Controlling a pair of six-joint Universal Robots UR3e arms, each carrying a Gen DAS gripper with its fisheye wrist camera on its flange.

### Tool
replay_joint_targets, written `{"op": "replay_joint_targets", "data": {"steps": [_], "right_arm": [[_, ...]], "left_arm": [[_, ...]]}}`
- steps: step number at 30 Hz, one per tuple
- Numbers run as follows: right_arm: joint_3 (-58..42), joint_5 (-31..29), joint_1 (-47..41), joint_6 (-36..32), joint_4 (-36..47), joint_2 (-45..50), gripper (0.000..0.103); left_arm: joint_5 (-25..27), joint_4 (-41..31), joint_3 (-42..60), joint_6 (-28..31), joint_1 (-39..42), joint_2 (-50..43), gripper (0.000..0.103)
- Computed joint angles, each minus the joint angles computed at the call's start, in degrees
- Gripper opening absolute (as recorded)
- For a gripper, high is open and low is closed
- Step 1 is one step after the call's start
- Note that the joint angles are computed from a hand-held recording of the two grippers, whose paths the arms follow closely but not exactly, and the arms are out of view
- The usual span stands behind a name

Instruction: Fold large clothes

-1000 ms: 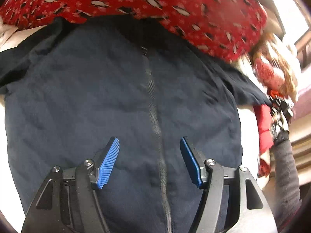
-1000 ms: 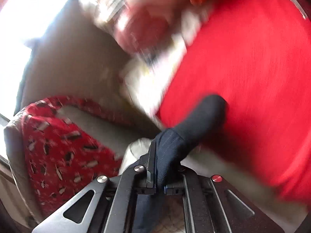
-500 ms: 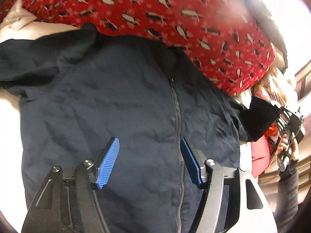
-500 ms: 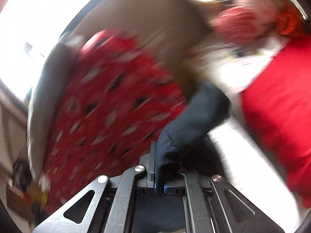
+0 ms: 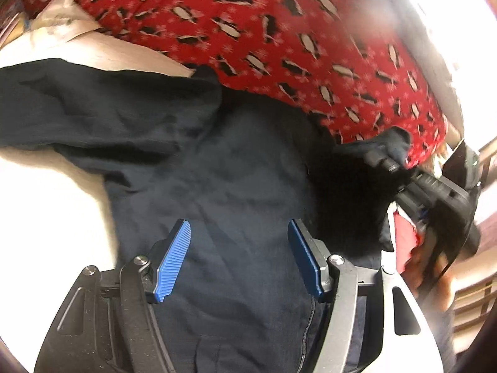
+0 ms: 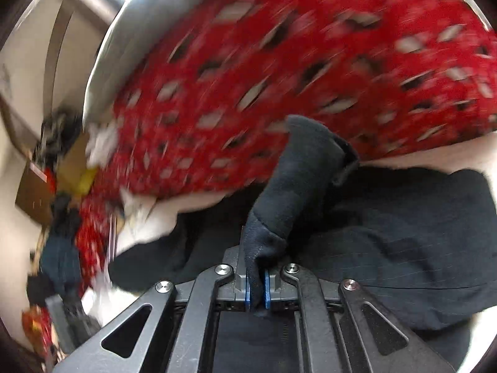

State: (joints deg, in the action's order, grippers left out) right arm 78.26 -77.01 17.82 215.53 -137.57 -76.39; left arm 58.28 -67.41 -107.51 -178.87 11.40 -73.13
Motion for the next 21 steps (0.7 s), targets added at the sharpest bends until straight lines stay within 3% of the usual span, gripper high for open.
{"op": "replay_joint_targets", "data": {"steps": [4, 6, 9, 12, 16, 18, 21], "right_arm": [[-7.02, 1.46, 6.30, 2.97, -0.23, 9.54, 0.019], [-9.04, 1.43, 8.48, 2.97, 2.55, 12.48, 0.039], [-4.00, 3.98, 9.91, 3.91, 2.43, 11.45, 0.039], [10.04, 6.67, 8.84, 6.13, -5.59, 2.80, 0.041], [27.94, 5.45, 5.65, 8.64, -12.42, -12.94, 0.051], [35.98, 5.90, 2.13, 10.23, -12.75, -21.76, 0.058], [45.35, 10.18, -5.33, 10.14, -9.79, -33.85, 0.058]], "left_arm": [[-1.99, -1.38, -0.77, 1.02, 3.62, 0.82, 0.064], [-2.57, -1.39, -1.09, 1.19, 4.19, 0.77, 0.064], [-2.96, -0.66, -1.17, 1.93, 2.47, -1.09, 0.064], [-4.21, -0.40, -1.10, 2.86, -1.26, -4.57, 0.064], [-4.60, 1.51, -0.41, 1.33, -7.56, -11.64, 0.064], [-2.31, 5.36, 0.42, -2.26, -11.05, -15.31, 0.064], [-0.33, 14.51, 0.29, -10.71, -13.48, -17.49, 0.064]]}}
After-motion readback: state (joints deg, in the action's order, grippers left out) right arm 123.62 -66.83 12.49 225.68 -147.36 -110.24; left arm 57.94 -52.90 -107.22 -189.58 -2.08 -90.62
